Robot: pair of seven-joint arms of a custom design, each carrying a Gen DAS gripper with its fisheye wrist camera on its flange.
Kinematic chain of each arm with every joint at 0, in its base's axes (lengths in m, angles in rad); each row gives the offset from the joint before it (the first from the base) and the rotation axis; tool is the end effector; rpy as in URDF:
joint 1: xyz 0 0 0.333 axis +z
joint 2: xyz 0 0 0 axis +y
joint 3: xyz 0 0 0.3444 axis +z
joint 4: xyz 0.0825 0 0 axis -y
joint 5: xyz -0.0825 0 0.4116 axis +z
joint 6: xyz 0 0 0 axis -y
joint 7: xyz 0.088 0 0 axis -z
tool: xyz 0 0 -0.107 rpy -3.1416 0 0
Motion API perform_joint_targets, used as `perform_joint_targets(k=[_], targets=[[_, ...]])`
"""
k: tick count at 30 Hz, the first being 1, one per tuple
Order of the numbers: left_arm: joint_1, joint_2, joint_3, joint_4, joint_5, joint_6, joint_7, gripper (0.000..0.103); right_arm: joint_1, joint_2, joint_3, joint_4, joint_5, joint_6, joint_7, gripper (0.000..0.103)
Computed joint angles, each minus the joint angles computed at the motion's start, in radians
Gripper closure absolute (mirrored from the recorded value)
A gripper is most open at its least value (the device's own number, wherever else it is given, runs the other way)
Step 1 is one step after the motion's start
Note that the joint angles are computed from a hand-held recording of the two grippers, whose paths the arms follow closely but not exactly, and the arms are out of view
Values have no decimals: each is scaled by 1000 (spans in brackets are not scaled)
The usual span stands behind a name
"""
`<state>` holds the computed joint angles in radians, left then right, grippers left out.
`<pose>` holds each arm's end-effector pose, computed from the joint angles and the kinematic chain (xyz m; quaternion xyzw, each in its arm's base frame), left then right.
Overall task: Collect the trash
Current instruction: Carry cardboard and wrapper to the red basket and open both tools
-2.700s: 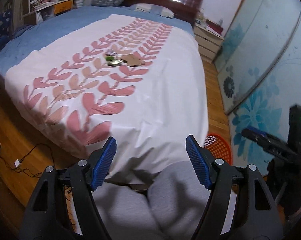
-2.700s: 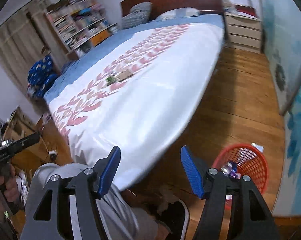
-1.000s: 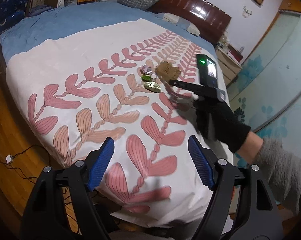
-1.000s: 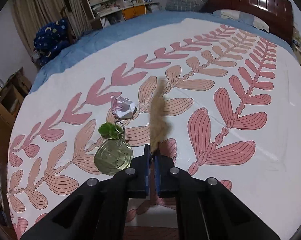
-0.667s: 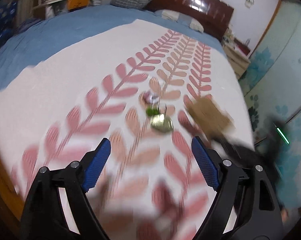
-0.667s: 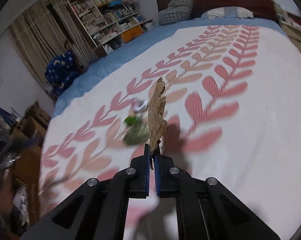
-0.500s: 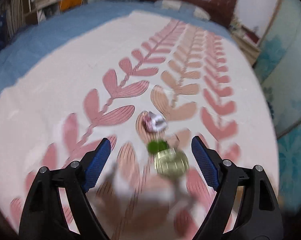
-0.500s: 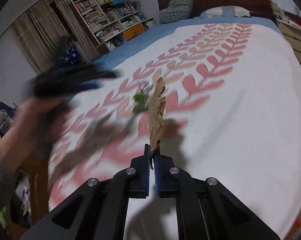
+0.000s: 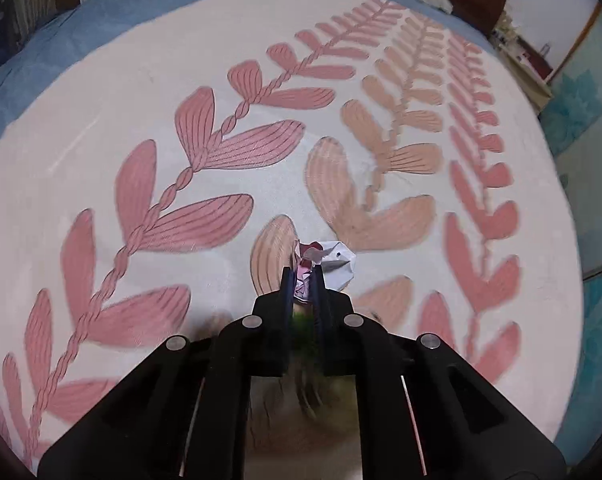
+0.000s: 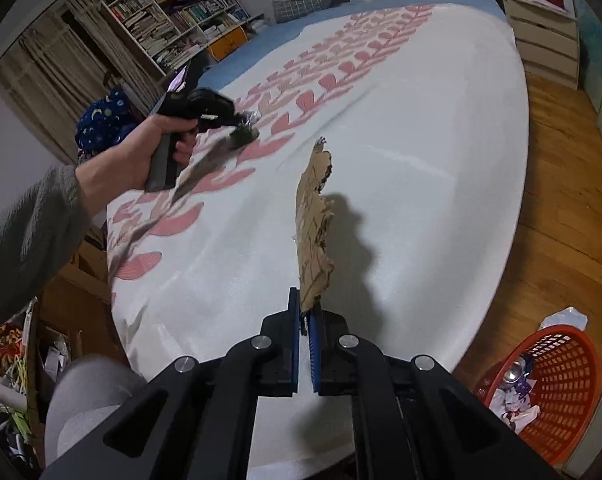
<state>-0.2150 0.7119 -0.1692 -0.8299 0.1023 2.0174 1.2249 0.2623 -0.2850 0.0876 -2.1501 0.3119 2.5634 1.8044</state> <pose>0.7852 -0.2452 0.5834 -0.6893 0.6839 -0.2176 0.0988 0.5038 0.1844 0.6197 -0.6342 0.6859 -0.0617 0.3515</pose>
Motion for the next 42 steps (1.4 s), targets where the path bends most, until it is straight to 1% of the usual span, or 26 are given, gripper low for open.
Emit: perform_joint_targets(k=[2, 3, 5, 7, 8, 9, 11, 12, 13, 14, 15, 17, 18, 20, 21, 24, 26, 29, 31, 33, 35, 36, 39, 42], targets=[[4, -86, -1, -107, 8, 58, -1, 95, -5, -14, 0, 2, -5, 9, 6, 97], [11, -153, -7, -188, 5, 102, -3, 95, -8, -14, -3, 16, -8, 15, 2, 97], [16, -240, -19, -274, -1, 151, -6, 95, -8, -51, -11, 7, 5, 60, -10, 97], [17, -353, -37, -371, -12, 196, -3, 95, -28, -80, -4, 12, -19, 55, 4, 97], [10, -391, -42, -398, -9, 214, -6, 95, -40, -100, -1, 5, -32, 63, 14, 97], [4, -420, -49, -413, -12, 226, -3, 95, -38, -126, -14, -5, -18, 71, 6, 97], [-15, -498, -74, -452, -34, 264, 10, 95, -75, -186, -5, -28, -53, 73, 25, 97], [-24, -521, -82, -463, -43, 277, 14, 95, -83, -222, -13, -43, -57, 67, 19, 97], [-41, -543, -93, -465, -51, 287, 10, 95, -108, -259, -10, -57, -75, 58, 30, 97], [-60, -560, -105, -464, -61, 297, 3, 95, -129, -289, -8, -67, -91, 41, 38, 97], [-83, -560, -121, -451, -73, 304, 9, 95, -144, -329, -19, -81, -100, 9, 34, 97], [-125, -562, -139, -439, -68, 317, 18, 95, -196, -426, -27, -132, -128, -39, 48, 97], [-152, -554, -155, -426, -73, 316, 25, 95, -210, -448, -32, -138, -131, -61, 49, 97], [-196, -530, -174, -411, -80, 317, 28, 95, -261, -529, -37, -179, -161, -129, 57, 97], [-223, -510, -189, -405, -88, 314, 36, 95, -287, -590, -49, -220, -172, -174, 59, 97], [-279, -454, -213, -398, -128, 286, 39, 95, -345, -712, -78, -315, -185, -274, 61, 97], [-325, -383, -228, -372, -138, 227, 41, 95, -392, -791, -102, -394, -192, -355, 65, 97], [-370, -293, -236, -339, -163, 135, 43, 95, -450, -865, -145, -490, -170, -430, 83, 97], [-395, -226, -233, -308, -171, 82, 36, 95, -482, -889, -150, -538, -158, -458, 97, 97], [-421, -167, -221, -256, -159, 32, 27, 95, -496, -902, -156, -582, -138, -467, 102, 97], [-438, -119, -211, -211, -149, 0, 30, 95, -502, -897, -157, -619, -120, -473, 105, 97], [-448, -101, -207, -190, -144, -14, 29, 95, -500, -887, -147, -631, -107, -459, 111, 97], [-475, -39, -199, -117, -132, -61, 45, 95, -492, -846, -144, -653, -83, -428, 110, 97], [-491, -23, -194, -102, -128, -57, 57, 94, -482, -813, -132, -663, -68, -399, 120, 97]])
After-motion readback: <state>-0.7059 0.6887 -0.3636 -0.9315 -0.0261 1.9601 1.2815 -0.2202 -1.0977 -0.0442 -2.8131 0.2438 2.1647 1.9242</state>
